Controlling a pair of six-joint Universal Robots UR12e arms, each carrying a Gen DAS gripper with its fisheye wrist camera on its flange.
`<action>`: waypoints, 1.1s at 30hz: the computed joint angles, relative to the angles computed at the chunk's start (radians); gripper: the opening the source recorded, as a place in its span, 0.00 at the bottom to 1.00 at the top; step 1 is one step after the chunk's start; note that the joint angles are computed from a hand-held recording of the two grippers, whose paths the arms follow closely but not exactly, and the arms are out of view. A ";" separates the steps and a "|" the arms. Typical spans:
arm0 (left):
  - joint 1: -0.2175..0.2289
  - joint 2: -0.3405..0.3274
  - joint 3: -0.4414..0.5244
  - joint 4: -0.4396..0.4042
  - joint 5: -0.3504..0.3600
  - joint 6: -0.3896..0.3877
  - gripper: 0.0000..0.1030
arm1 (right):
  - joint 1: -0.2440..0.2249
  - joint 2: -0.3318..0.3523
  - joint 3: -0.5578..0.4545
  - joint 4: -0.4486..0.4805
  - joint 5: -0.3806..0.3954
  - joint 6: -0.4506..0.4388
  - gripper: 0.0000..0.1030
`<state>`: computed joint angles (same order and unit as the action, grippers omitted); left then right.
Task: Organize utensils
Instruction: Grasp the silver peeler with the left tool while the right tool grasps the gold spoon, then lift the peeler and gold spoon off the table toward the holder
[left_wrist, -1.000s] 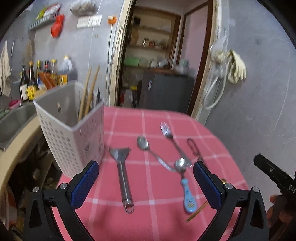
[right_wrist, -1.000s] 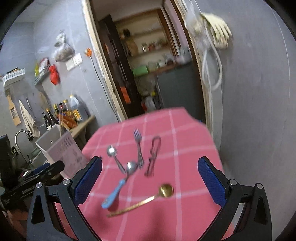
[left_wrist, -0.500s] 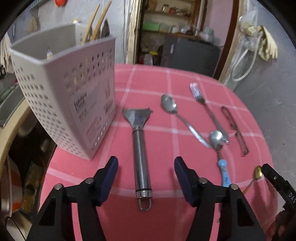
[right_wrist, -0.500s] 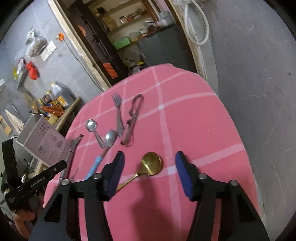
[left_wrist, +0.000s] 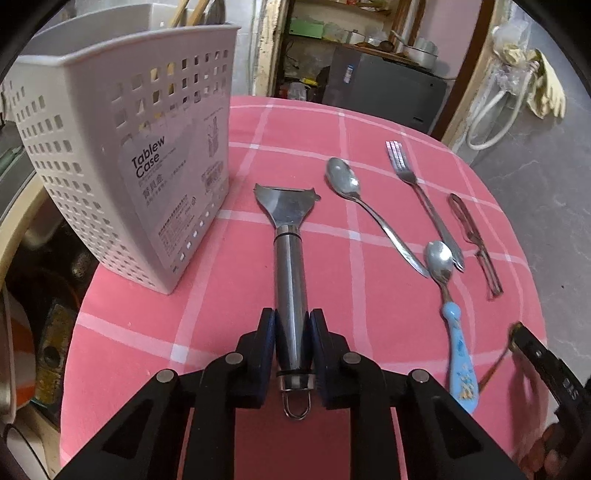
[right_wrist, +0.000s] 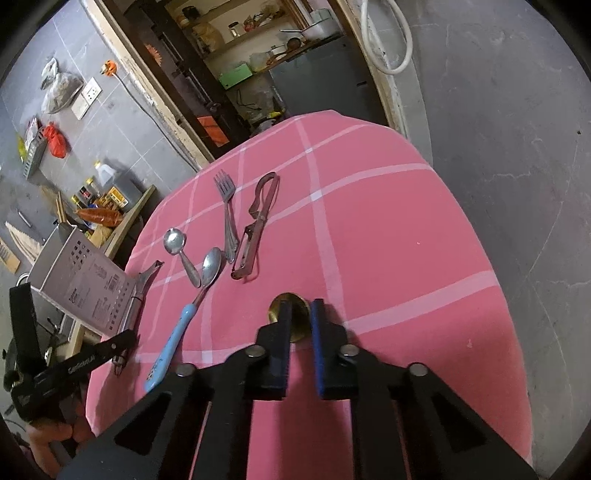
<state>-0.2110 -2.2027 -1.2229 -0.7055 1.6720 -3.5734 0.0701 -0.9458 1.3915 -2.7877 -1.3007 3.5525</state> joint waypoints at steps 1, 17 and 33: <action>-0.001 0.004 -0.004 0.002 -0.007 0.009 0.17 | -0.001 0.000 0.001 -0.001 0.002 -0.002 0.07; 0.018 0.056 -0.026 -0.124 -0.215 0.098 0.18 | -0.014 -0.001 -0.003 0.024 0.062 -0.065 0.05; 0.041 -0.051 0.153 -0.268 -0.310 0.161 0.28 | -0.021 0.003 -0.021 0.071 0.095 -0.133 0.06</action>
<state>-0.1701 -2.2539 -1.0698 -0.9734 1.3619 -3.4128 0.0494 -0.9431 1.3707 -2.7164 -1.2061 3.4190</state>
